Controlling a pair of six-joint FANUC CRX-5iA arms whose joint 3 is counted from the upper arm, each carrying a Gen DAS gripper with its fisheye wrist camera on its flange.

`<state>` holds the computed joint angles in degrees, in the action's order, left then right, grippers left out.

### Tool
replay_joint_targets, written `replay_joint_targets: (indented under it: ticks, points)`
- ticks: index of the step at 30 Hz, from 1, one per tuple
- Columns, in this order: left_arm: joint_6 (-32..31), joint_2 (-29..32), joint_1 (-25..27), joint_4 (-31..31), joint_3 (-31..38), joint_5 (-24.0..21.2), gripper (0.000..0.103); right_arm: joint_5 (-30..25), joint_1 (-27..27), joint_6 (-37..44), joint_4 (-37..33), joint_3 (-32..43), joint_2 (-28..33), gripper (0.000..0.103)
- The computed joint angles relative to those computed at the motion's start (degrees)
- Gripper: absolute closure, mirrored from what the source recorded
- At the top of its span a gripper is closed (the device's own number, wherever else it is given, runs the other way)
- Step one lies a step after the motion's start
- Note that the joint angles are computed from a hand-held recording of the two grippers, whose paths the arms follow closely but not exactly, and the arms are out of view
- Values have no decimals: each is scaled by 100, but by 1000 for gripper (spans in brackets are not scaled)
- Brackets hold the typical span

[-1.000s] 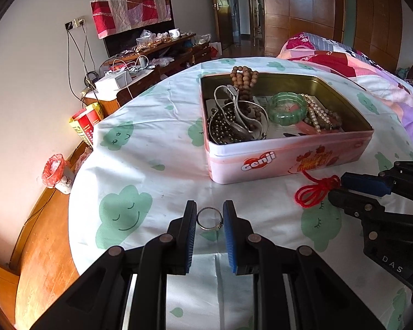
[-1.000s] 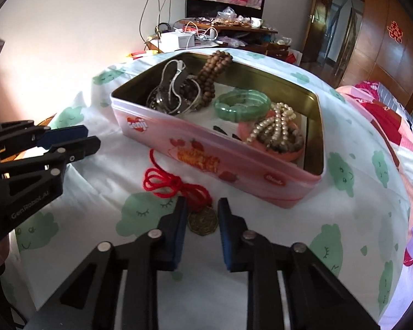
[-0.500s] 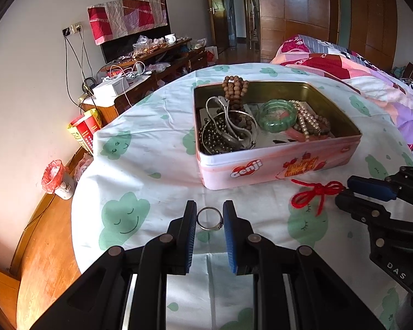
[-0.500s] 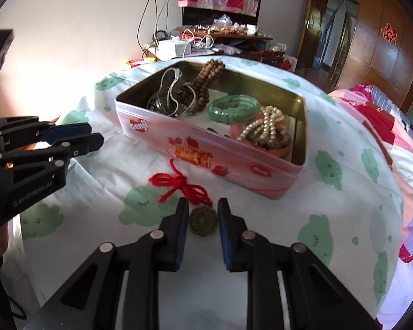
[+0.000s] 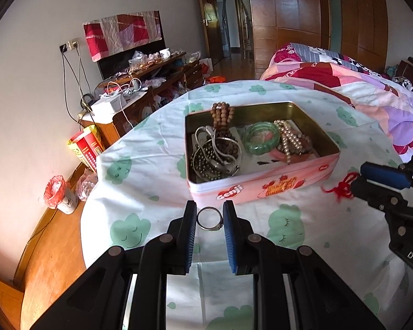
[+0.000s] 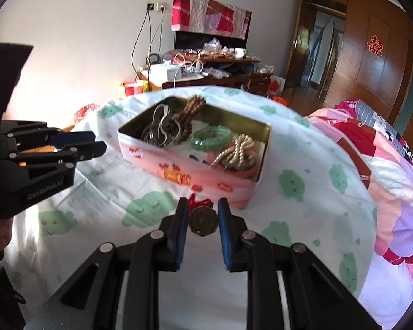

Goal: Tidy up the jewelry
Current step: 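Carry the ring with the left tool while the right tool carries the coin pendant over the tin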

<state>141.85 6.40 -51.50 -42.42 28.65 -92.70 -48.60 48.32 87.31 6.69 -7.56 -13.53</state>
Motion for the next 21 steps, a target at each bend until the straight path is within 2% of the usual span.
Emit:
replay_joint_targets:
  ticks: [21]
  points:
    - [-714,336,-15,-429,849,-263,83,326,-176,-56,241,346,205,80]
